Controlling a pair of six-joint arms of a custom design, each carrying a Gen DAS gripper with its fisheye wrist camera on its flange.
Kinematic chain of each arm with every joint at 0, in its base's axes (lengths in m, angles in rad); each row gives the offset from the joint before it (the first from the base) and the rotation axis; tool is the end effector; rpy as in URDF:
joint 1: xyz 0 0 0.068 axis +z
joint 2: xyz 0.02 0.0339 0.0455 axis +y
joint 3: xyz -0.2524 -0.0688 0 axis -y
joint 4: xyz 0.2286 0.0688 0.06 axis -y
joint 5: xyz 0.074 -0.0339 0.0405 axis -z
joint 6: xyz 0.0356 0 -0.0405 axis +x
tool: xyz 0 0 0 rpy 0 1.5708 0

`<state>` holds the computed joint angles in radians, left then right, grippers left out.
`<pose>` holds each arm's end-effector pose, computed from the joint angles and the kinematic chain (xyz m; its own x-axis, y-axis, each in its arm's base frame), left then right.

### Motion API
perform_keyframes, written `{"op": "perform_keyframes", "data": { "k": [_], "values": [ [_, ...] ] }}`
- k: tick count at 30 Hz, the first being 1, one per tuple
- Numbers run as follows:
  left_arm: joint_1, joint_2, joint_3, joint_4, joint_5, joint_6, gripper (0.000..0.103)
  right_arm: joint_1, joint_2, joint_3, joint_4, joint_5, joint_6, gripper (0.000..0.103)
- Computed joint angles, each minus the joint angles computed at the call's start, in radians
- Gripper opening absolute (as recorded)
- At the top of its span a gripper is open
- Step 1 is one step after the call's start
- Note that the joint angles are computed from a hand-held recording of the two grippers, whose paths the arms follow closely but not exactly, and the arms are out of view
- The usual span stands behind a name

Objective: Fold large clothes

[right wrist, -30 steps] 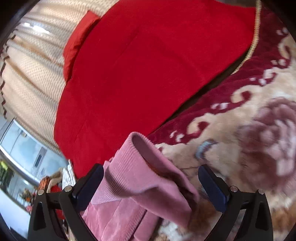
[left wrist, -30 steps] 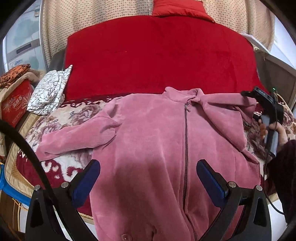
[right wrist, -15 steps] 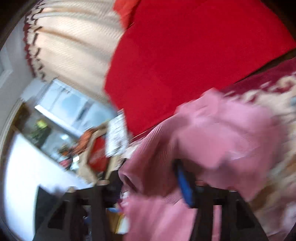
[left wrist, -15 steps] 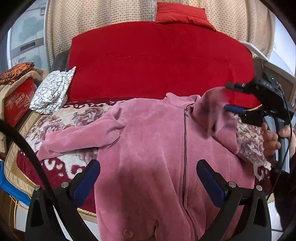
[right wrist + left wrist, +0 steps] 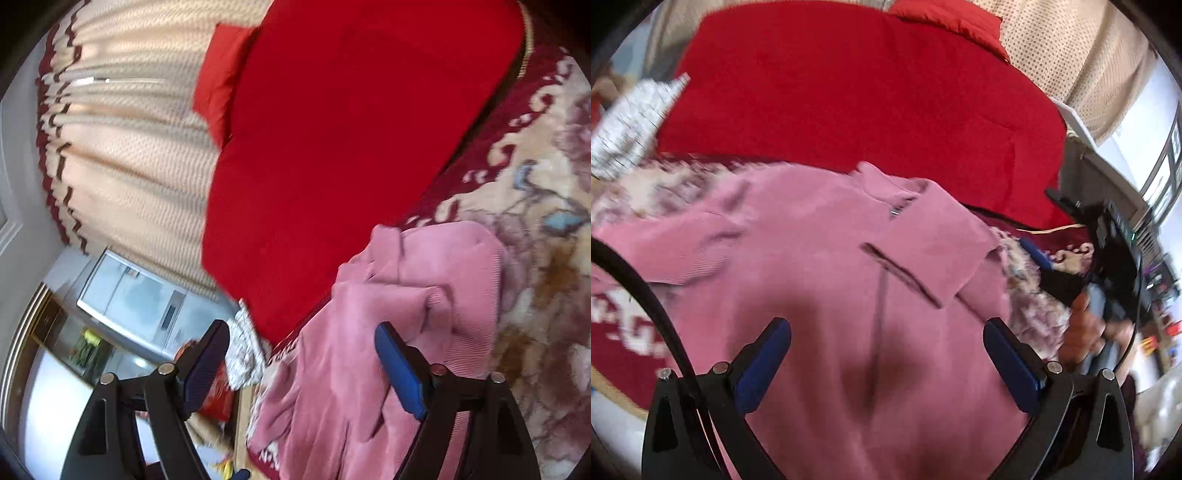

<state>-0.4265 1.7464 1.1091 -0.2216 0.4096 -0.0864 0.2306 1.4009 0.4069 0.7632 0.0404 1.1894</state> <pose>0.3157 -0.1590 0.1935 -0.7399 0.2493 -0.6248 0.5545 0.7518 -0.3568 0.2524 0.0578 0.1783 -0.2593 0.8917 -0.3709 0.1359 0.4139 0.9001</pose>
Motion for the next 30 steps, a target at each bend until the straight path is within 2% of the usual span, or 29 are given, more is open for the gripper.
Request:
{"op": "perform_keyframes", "data": {
  "k": [4, 5, 6, 7, 10, 16, 19, 20, 21, 25, 30],
  "values": [
    [-0.066, 0.144, 0.11, -0.01, 0.075, -0.069, 0.101, -0.024, -0.004, -0.036, -0.028, -0.039, -0.059, 0.077],
    [-0.077, 0.179, 0.134, -0.005, 0.082, -0.094, 0.091, -0.032, -0.022, -0.045, -0.04, -0.04, -0.076, 0.077],
    [-0.096, 0.228, 0.178, -0.009, 0.086, -0.127, 0.078, -0.038, -0.034, -0.068, -0.019, -0.042, -0.077, 0.077],
    [-0.109, 0.262, 0.214, -0.021, 0.089, -0.145, 0.072, -0.054, -0.04, -0.091, 0.013, -0.057, -0.069, 0.077],
    [-0.148, 0.343, 0.306, -0.022, 0.067, -0.209, 0.07, -0.098, -0.087, -0.157, 0.038, -0.105, -0.057, 0.077],
    [-0.167, 0.485, 0.461, -0.044, 0.057, -0.273, 0.069, -0.144, -0.133, -0.191, 0.026, -0.16, -0.061, 0.077],
    [-0.167, 0.509, 0.483, -0.015, 0.055, -0.315, 0.046, -0.173, -0.112, -0.223, 0.089, -0.192, -0.033, 0.077],
    [-0.163, 0.517, 0.49, -0.002, 0.072, -0.329, 0.026, -0.175, -0.113, -0.227, 0.091, -0.195, -0.029, 0.077],
    [-0.156, 0.525, 0.5, 0.006, 0.1, -0.346, 0.014, -0.179, -0.11, -0.229, 0.097, -0.199, -0.026, 0.077],
    [-0.143, 0.495, 0.483, 0.049, 0.083, -0.362, 0.009, -0.183, -0.096, -0.224, 0.104, -0.208, -0.024, 0.077],
    [-0.126, 0.383, 0.454, 0.029, -0.005, -0.221, 0.008, -0.152, -0.056, -0.2, 0.115, -0.194, -0.021, 0.077]
  ]
}}
